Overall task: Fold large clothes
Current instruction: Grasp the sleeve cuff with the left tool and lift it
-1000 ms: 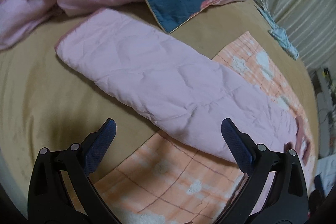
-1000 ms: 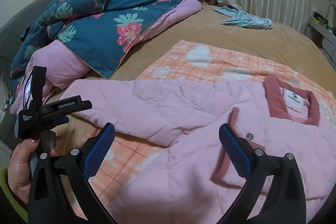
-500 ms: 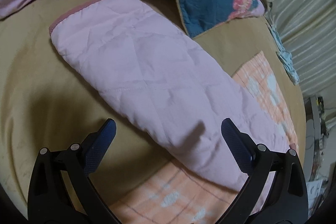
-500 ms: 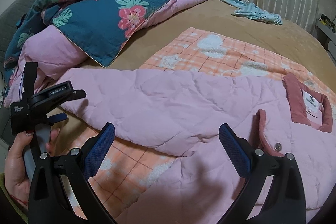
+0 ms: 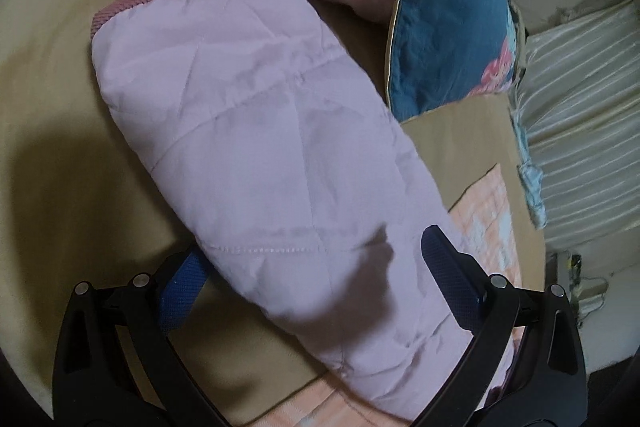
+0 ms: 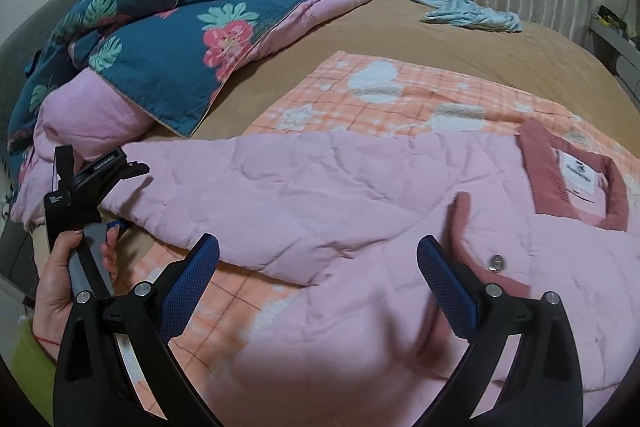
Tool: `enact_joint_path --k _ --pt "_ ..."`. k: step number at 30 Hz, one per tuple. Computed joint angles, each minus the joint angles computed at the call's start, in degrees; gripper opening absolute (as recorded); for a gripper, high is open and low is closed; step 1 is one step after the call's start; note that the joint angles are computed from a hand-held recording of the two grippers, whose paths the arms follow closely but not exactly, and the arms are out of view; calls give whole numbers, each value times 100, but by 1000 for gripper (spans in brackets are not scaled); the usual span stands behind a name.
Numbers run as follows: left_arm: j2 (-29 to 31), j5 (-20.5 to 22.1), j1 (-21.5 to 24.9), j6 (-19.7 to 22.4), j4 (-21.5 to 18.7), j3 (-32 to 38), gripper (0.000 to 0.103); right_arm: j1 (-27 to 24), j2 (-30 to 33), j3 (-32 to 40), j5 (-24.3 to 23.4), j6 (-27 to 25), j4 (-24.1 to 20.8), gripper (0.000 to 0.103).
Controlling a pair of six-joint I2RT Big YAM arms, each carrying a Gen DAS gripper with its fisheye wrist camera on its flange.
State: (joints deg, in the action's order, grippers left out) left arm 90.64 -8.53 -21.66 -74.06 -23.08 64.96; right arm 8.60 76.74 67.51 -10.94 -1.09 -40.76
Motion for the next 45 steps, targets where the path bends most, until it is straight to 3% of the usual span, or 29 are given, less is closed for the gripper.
enact_joint_path --k 2,4,5,6,7,9,14,25,30,35,45 --pt "-66 -100 7 -85 125 -87 82 -94 -74 -44 -39 -15 2 99" --pt "-90 -201 -6 -24 118 -77 54 -211 -172 -112 -96 -35 0 99" --pt "-91 -219 -11 30 116 -63 46 -284 -237 -161 -127 -46 -5 99" --pt "-121 -258 -26 109 153 -71 29 -344 -273 -184 -174 -48 -18 99" --pt "-158 -277 -37 156 253 -107 19 -408 -302 -200 -257 -41 -49 99" --pt "-285 -487 -111 352 334 -99 15 -575 -354 -195 -499 -16 -196 98" --pt "-508 -882 -359 1063 227 221 13 -874 -689 -291 -559 -115 -315 98" --pt "-776 -1365 -881 1721 211 662 13 -1711 -1404 -450 -726 -525 -692 98" --pt "-758 -1518 -1167 2134 228 952 13 -2364 -1686 -478 -987 -621 -950 98" --pt "-601 -1736 -1567 2656 -203 1530 13 -2928 -1955 -498 -947 -810 -1004 98" --pt "-125 -2257 -2249 3200 -926 2745 12 -4240 -2308 -664 -1799 -1197 -1314 98"
